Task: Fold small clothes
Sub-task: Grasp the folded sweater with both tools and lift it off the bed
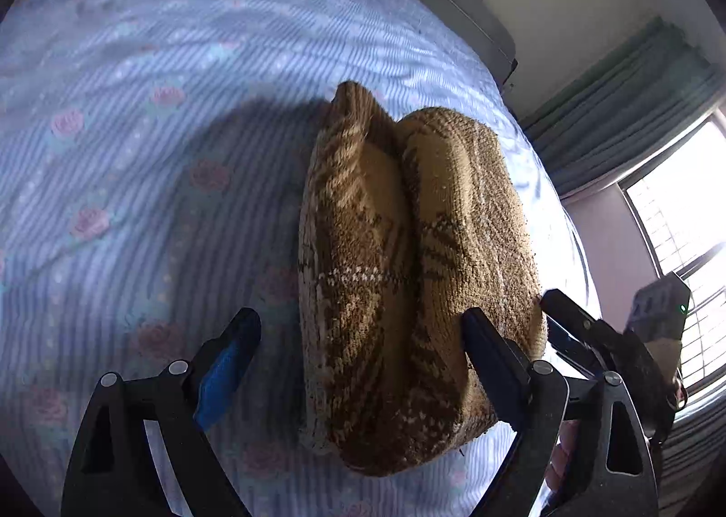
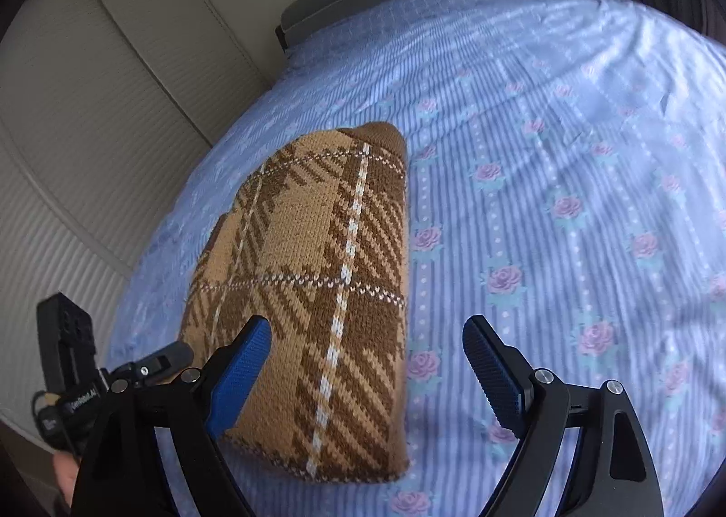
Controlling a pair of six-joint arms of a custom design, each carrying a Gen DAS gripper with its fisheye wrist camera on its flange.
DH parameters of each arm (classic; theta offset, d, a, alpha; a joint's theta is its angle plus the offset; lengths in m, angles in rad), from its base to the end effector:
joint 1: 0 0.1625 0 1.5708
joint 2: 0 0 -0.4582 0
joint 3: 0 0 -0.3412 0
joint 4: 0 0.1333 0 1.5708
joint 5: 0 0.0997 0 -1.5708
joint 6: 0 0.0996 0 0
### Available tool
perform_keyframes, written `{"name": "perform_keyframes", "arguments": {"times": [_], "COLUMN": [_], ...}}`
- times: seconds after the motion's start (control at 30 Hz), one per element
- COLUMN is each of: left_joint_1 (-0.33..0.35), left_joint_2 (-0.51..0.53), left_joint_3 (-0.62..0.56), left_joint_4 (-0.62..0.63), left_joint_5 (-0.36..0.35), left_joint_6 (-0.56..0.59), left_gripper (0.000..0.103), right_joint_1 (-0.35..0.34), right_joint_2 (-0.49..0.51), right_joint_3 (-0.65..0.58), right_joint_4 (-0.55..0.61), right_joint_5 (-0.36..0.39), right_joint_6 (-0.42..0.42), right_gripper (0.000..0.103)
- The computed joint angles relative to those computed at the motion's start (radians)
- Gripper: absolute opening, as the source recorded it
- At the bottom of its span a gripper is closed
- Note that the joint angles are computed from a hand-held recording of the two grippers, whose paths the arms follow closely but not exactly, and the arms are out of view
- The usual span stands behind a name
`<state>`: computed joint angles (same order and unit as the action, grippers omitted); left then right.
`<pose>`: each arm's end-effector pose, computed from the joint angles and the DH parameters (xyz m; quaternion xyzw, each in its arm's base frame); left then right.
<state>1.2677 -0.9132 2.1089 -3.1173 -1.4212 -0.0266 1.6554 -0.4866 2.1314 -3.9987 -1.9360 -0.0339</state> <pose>-0.0176 -0.5525 0.1494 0.1224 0.9743 -0.1837 0.0440 0.1410 -0.5060 0.0409 -0.0154 -0.9115 0.3794 0.1583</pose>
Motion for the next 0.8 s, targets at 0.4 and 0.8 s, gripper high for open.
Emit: {"name": "perform_keyframes", "arguments": {"times": [0.4,0.8], "left_joint_1": [0.05,0.001], "left_joint_2": [0.02,-0.007], "left_joint_3": [-0.036,-0.004], "left_joint_4": [0.079,0.045], "left_joint_5": [-0.137,-0.103], "left_joint_6": [-0.056,-0.066], "left_gripper": [0.074,0.049], "right_joint_1": [-0.137,-0.14], "right_joint_2": [-0.079,-0.144], "right_joint_3": [-0.061,-0.066], "right_joint_4": [0.369,0.46], "right_joint_5": [0.346,0.373], "right_joint_6": [0.113,0.087], "right_gripper": [0.086,0.052]}}
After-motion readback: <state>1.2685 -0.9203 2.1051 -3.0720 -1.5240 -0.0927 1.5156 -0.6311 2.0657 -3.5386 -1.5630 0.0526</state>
